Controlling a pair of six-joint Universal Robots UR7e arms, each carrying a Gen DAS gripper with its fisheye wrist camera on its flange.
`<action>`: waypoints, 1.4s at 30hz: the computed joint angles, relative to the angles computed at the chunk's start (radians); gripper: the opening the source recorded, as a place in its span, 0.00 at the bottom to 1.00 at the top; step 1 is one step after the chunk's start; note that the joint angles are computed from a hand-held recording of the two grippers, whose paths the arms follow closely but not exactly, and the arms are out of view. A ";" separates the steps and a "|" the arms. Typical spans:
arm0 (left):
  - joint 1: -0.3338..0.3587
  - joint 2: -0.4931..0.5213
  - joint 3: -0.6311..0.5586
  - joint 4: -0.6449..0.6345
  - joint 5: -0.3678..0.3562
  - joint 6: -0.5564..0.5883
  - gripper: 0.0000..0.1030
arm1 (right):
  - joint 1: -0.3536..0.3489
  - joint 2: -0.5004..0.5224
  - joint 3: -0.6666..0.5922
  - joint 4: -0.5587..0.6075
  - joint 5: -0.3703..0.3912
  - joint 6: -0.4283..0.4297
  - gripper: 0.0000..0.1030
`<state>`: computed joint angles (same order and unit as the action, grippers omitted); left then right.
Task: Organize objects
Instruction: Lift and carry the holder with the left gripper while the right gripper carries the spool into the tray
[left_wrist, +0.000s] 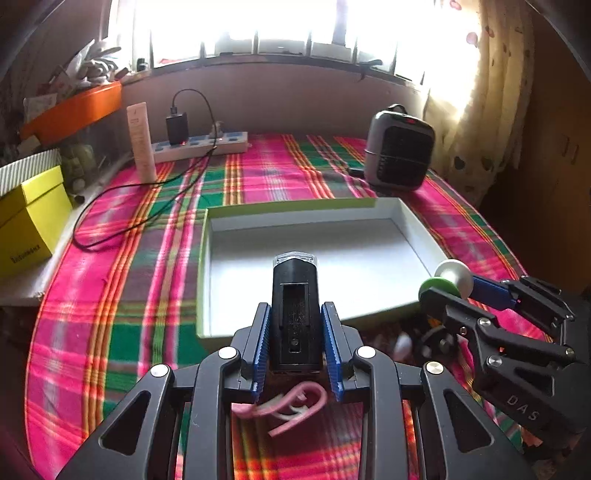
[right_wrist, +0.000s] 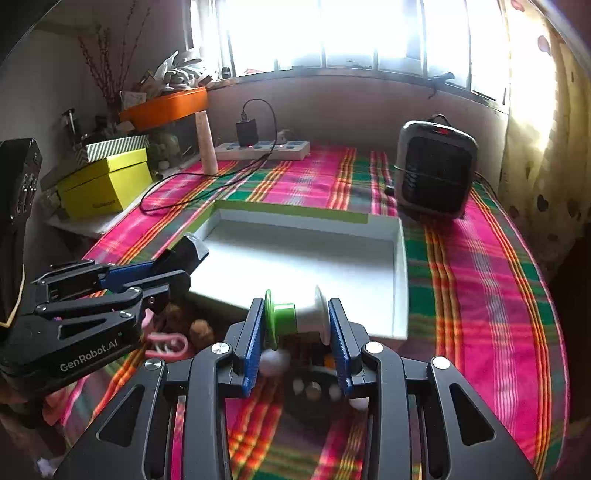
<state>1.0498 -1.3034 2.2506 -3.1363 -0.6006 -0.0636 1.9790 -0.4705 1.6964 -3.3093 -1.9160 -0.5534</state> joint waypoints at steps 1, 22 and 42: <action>0.009 0.002 -0.010 0.005 -0.003 -0.002 0.25 | 0.001 0.008 -0.016 0.013 -0.002 0.000 0.34; 0.143 0.107 -0.216 0.084 -0.072 0.065 0.25 | -0.003 0.182 -0.364 0.298 -0.063 0.061 0.34; 0.182 0.148 -0.279 0.139 -0.088 0.070 0.24 | -0.002 0.256 -0.488 0.374 -0.121 0.056 0.34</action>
<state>1.2321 -1.1553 1.9719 -2.9977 -0.6890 0.0063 1.9771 -0.2143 1.2083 -2.9349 -2.0369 -0.4972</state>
